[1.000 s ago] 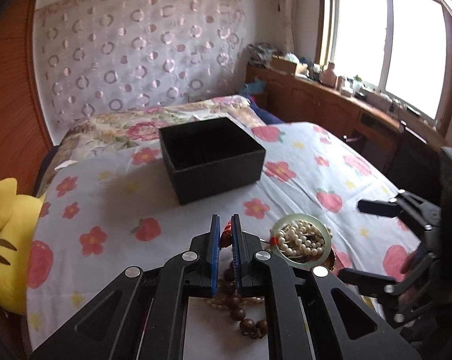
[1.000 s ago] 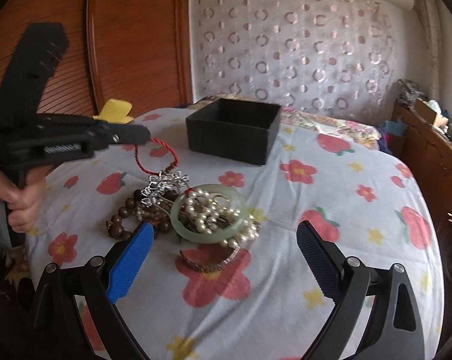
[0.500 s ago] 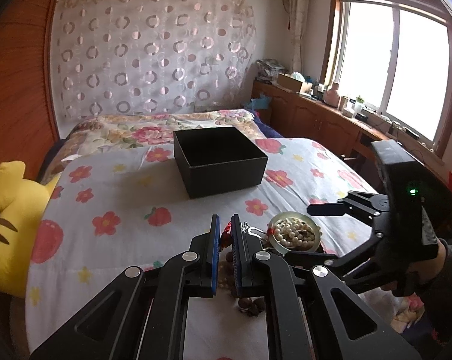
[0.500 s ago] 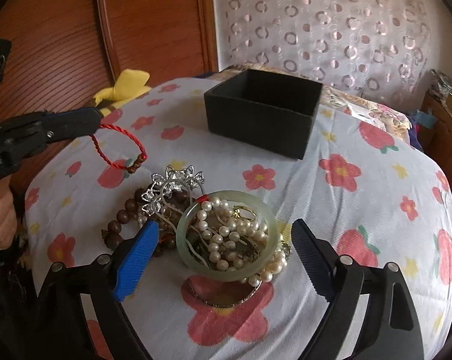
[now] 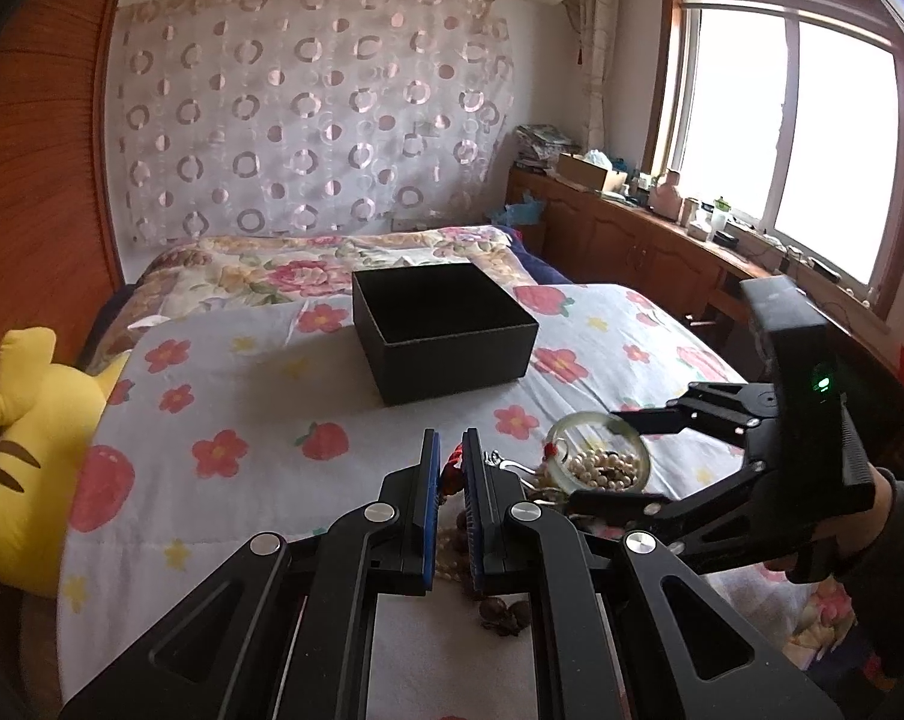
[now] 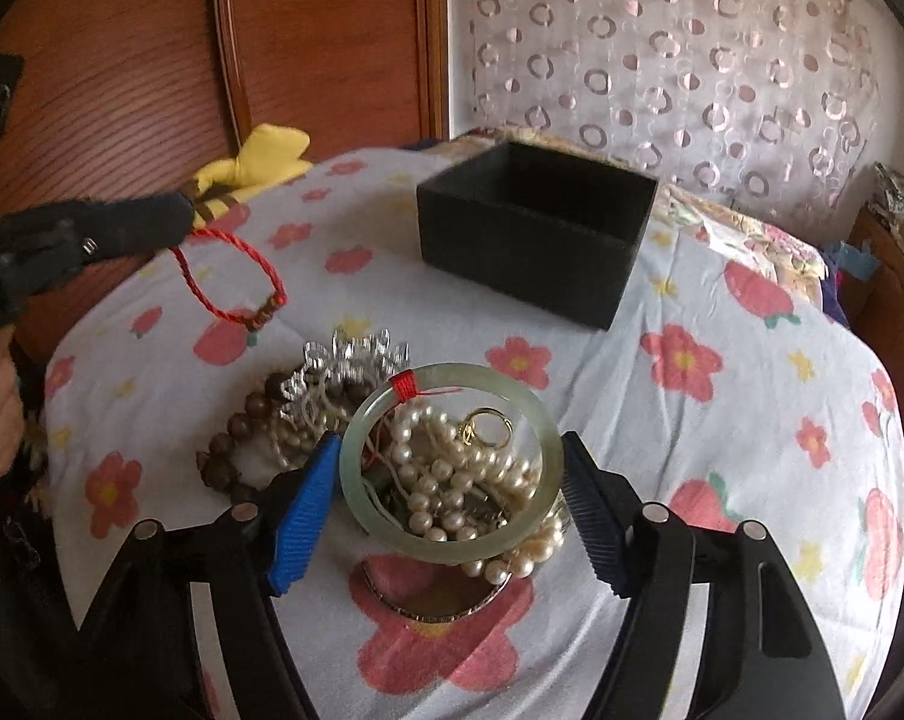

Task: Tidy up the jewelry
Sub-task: 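Grasp the jade bangle with the right gripper while the left gripper holds the red bracelet, then carry the jade bangle into the black box with the right gripper while the left drops the red bracelet there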

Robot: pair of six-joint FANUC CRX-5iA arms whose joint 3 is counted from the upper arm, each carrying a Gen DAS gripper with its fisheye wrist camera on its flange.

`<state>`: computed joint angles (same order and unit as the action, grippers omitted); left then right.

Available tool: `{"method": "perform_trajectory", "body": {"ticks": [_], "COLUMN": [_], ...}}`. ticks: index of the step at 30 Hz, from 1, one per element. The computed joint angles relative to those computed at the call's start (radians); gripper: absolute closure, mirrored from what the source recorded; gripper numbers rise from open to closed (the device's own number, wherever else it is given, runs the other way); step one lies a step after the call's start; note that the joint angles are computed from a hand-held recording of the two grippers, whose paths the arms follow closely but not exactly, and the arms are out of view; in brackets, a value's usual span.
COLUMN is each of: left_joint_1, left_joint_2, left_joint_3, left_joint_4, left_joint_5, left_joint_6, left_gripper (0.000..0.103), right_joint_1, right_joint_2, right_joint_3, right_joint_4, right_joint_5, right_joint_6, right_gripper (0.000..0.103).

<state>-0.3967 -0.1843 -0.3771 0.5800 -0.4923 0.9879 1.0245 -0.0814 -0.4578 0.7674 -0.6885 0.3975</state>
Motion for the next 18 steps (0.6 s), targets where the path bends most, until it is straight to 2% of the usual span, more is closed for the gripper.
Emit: {"method": "perform_trajectory", "body": {"ticks": [9,18], "left_joint_1": [0.006,-0.006], "left_joint_2": [0.055,0.175], "left_joint_3": [0.092,0.237], "left_joint_4": [-0.016,-0.046], "left_joint_5": [-0.024,-0.052], "left_joint_6": [0.011,0.025], "left_gripper": [0.096,0.096], "right_joint_1": [-0.045,-0.088], "right_joint_2": [-0.038,-0.069], "right_joint_3": [-0.005,-0.020], "right_joint_4": [0.034,0.054], "right_joint_5": [0.031,0.081], "right_joint_6": [-0.008,0.005], "right_gripper": [0.028,0.028]}}
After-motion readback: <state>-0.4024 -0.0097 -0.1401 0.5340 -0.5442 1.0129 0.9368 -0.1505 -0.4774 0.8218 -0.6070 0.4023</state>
